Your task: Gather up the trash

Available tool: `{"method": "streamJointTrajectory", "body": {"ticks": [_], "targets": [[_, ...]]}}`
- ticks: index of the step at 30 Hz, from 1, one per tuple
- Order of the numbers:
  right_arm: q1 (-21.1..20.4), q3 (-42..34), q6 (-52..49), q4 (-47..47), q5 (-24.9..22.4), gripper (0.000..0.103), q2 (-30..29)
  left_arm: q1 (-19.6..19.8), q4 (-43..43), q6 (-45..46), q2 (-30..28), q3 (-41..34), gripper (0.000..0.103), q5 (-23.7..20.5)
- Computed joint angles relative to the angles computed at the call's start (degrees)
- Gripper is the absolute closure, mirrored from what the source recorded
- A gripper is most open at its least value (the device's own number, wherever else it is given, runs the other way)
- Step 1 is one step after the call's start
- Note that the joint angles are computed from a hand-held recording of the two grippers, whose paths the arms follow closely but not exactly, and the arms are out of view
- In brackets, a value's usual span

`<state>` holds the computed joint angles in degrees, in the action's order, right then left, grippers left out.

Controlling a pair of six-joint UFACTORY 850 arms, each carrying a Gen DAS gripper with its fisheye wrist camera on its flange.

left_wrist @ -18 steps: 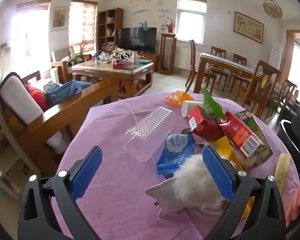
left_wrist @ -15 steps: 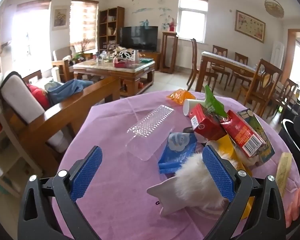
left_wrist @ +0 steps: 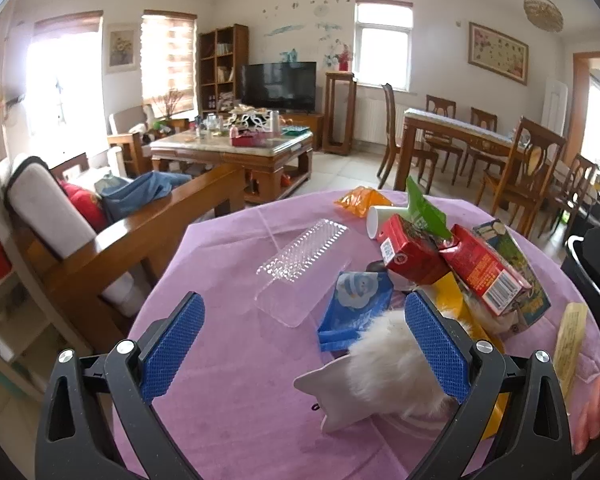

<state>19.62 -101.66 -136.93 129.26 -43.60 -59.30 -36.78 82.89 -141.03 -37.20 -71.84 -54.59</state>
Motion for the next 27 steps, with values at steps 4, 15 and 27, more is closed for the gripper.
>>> {"method": "streamJointTrajectory", "body": {"ticks": [4,15,27], "targets": [[0.00,0.05,0.00,-0.01,-0.01,0.004,0.04,-0.38,6.56,-4.67,0.84,1.43,0.004,3.92],[-0.04,-0.04,0.18,-0.14,-0.03,0.004,0.00,-1.73,5.34,-0.74,-0.34,-0.75,0.004,0.99],[-0.01,0.02,0.13,-0.05,-0.07,0.004,-0.05,-1.64,3.87,0.69,-0.38,-1.19,0.004,1.50]]}}
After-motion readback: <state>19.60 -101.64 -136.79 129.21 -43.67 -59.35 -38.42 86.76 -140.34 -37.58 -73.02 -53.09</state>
